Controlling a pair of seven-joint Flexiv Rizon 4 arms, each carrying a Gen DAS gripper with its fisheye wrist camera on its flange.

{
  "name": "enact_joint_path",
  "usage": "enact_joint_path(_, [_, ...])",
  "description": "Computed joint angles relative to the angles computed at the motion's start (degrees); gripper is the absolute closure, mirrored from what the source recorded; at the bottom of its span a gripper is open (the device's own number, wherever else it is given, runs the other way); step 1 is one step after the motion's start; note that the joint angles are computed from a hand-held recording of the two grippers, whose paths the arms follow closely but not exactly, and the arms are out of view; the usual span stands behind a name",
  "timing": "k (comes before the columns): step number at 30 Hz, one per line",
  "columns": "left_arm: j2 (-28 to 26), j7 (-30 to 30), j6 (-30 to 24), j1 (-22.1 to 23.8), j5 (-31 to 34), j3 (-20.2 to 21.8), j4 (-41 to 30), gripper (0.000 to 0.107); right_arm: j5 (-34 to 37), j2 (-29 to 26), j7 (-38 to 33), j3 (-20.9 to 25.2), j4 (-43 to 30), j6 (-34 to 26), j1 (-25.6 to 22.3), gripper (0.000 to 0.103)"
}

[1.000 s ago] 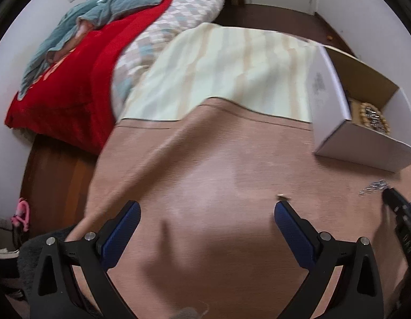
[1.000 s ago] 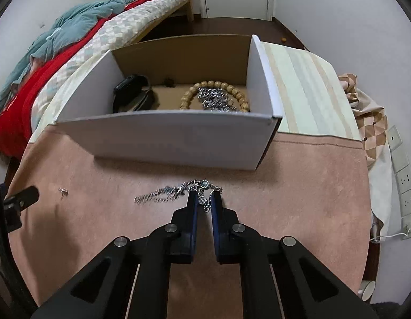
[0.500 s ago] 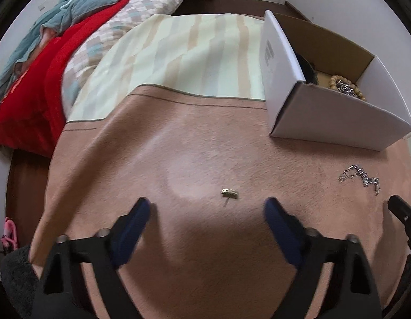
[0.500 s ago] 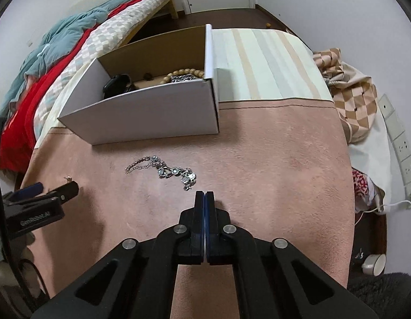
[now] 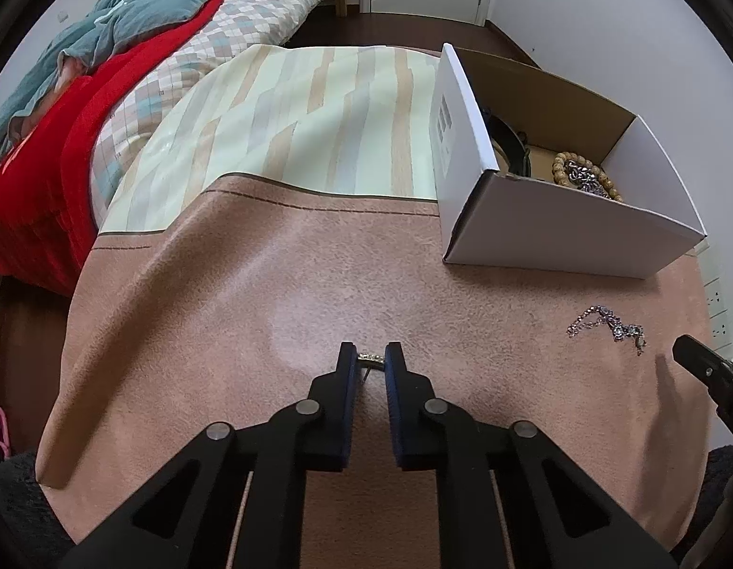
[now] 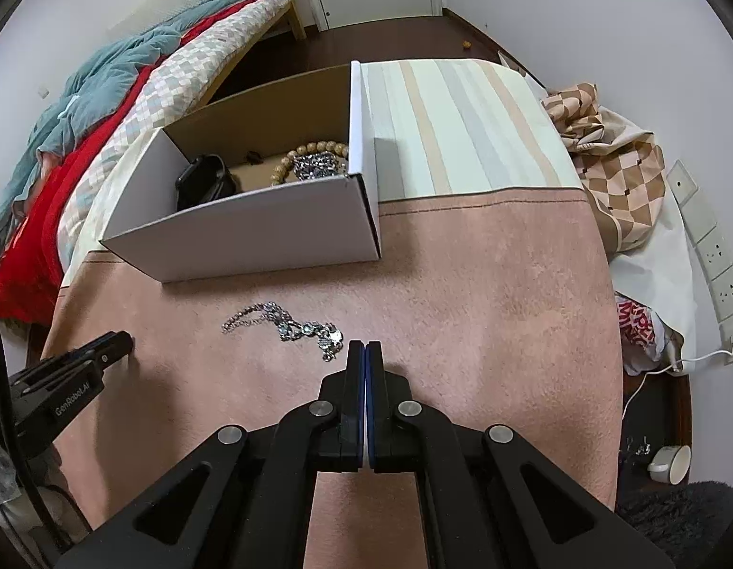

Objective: Organize jewelry
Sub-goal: 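Grasp the silver chain bracelet with the right gripper while the left grasps the gold earring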

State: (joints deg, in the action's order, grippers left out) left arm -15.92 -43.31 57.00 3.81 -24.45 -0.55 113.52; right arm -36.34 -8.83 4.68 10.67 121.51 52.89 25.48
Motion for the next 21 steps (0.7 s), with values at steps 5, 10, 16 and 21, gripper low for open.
enact_joint_path(5, [1.3,1.4,-1.4,0.5,-2.0,-0.3,0.6,0.098,0.4,-0.6,-1.5,-0.2,-0.4,2.3,-0.5,0.087])
enact_joint_path(10, [3.0,3.7,-1.5,0.1,-4.6,-0.6,1.1,0.098,-0.6,-2.0,-3.2,-1.3,0.0,7.1,-1.1,0.030])
enact_joint_path(16, [3.0,3.9,-2.1,-0.8,-4.8,-0.5,0.3,0.098,-0.1,-5.7,-9.1,-1.8,-3.7,2.9,0.5,0.031])
enact_joint_path(21, [3.5,4.8,-2.3,-1.0,-5.3,-0.4,0.7,0.098,-5.0,-6.9,-9.4,-2.4,-5.6,-3.7,3.5,0.089])
